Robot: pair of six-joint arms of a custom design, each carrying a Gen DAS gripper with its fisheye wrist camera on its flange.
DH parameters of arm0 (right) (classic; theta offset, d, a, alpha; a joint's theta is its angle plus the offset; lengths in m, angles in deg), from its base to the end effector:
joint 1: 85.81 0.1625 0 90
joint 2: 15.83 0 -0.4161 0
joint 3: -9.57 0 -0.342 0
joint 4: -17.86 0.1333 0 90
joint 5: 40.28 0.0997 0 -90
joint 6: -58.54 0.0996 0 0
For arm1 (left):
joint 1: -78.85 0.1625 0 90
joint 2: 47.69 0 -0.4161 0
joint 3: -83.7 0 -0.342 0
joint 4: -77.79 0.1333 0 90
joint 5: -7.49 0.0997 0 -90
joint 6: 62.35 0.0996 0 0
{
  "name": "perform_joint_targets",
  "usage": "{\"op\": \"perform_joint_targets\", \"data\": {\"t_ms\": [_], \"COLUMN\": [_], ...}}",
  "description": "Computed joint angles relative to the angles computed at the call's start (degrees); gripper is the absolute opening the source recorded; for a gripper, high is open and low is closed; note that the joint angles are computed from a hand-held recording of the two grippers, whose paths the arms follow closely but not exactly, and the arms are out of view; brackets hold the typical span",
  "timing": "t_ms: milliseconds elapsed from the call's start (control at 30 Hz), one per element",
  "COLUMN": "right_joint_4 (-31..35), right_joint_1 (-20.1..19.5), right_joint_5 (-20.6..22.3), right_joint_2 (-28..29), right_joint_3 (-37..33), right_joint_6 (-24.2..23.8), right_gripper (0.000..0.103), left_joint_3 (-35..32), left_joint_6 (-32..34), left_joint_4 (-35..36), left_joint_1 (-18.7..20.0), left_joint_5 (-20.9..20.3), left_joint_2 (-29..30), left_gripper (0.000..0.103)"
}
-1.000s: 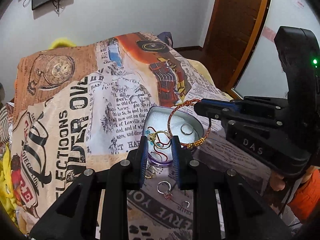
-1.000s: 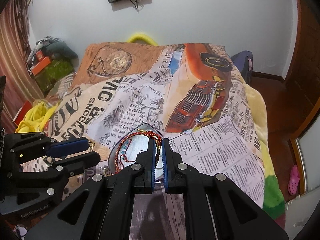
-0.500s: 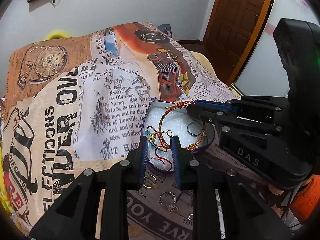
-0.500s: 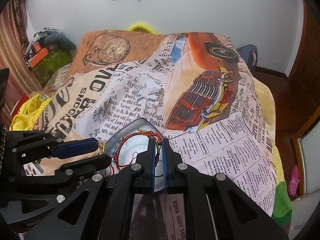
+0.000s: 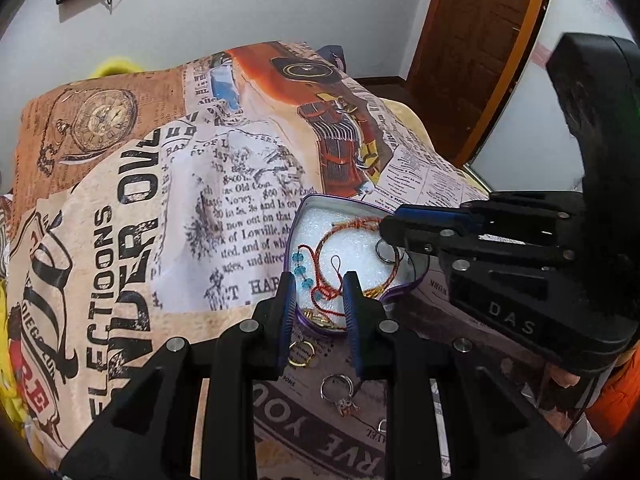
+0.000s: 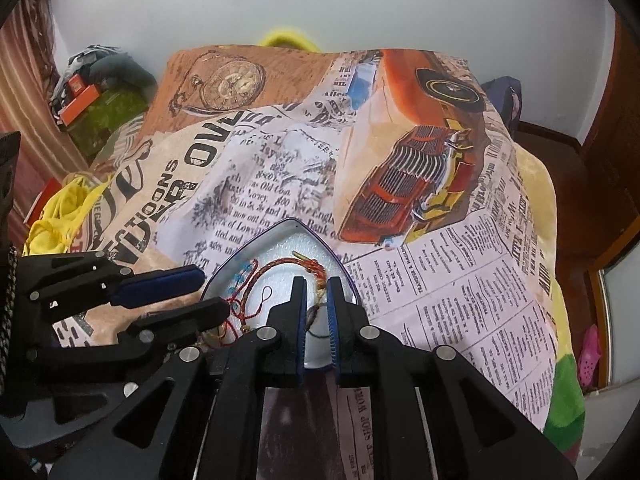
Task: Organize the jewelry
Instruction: 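Lift both open tools away from the tin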
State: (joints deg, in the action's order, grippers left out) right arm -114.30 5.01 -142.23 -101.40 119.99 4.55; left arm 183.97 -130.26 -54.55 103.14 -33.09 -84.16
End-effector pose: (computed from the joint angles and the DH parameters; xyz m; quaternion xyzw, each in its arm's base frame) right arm 0.1193 -0.4650 0.3703 0.4387 -0.8801 0.0878 0.1590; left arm -0.4196 -0.4186 0.0062 0.0607 0.8939 -0.3109 0.3172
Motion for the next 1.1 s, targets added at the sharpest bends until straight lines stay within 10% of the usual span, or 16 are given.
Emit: {"op": "perform_joint_targets", "data": {"t_ms": [1100], "right_joint_4": [5.7], "right_joint_1": [0.4], "right_joint_5": [-0.9], "right_joint_2": [-13.4], "right_joint_3": [7.0], "right_joint_6": [-4.5], "right_gripper": [0.028], "left_joint_3": [2.1], "left_joint_6": [-22.7], "left_joint_4": [22.7], "left_joint_1": [-11.3], "left_joint_5": [-3.7], "left_joint_2": [-5.6], "left_gripper": [0.035]}}
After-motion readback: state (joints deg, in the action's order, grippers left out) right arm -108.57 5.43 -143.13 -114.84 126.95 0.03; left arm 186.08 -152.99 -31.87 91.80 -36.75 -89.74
